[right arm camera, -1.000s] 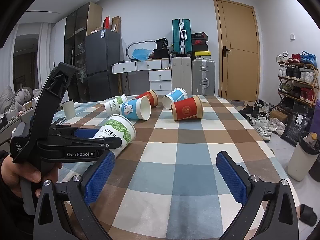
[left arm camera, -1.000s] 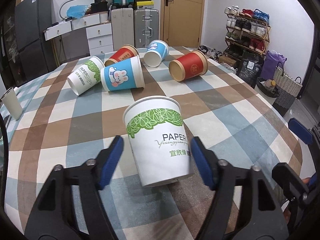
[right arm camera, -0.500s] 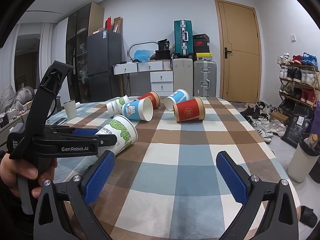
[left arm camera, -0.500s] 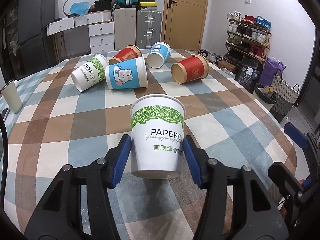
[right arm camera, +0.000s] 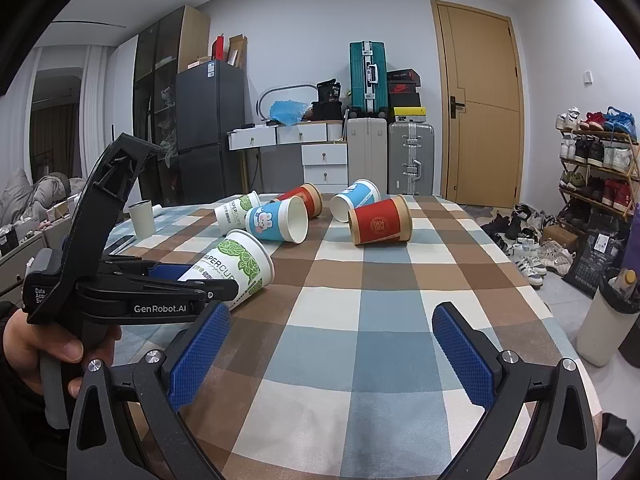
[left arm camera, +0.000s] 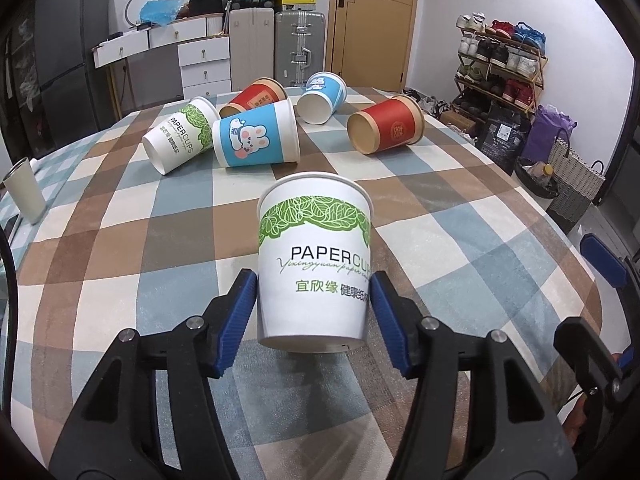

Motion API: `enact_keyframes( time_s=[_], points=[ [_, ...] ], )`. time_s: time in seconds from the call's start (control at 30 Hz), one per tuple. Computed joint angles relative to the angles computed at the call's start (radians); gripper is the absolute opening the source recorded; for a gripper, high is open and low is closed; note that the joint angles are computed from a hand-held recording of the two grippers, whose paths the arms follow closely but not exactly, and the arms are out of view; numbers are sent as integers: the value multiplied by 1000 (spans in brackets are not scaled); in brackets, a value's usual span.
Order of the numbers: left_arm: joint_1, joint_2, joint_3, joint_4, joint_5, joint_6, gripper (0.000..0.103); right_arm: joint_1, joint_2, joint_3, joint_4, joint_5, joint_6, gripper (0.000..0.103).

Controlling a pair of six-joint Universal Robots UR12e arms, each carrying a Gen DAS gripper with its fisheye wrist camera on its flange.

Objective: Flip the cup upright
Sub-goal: 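Lift the white cup with the left gripper and carry it toward the right gripper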

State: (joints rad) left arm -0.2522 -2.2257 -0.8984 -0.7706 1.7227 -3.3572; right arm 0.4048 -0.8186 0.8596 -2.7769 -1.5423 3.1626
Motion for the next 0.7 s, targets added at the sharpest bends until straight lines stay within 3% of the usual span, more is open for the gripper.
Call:
enact_keyframes(
  time_s=[0.3, 0.7],
  points=[
    [1, 15, -22, 28, -10, -15, 55, 0, 0, 1, -5, 0, -1, 103],
    [11, 114, -170, 140, 3, -67, 55, 7, -1, 5, -16, 13, -14, 103]
  ],
)
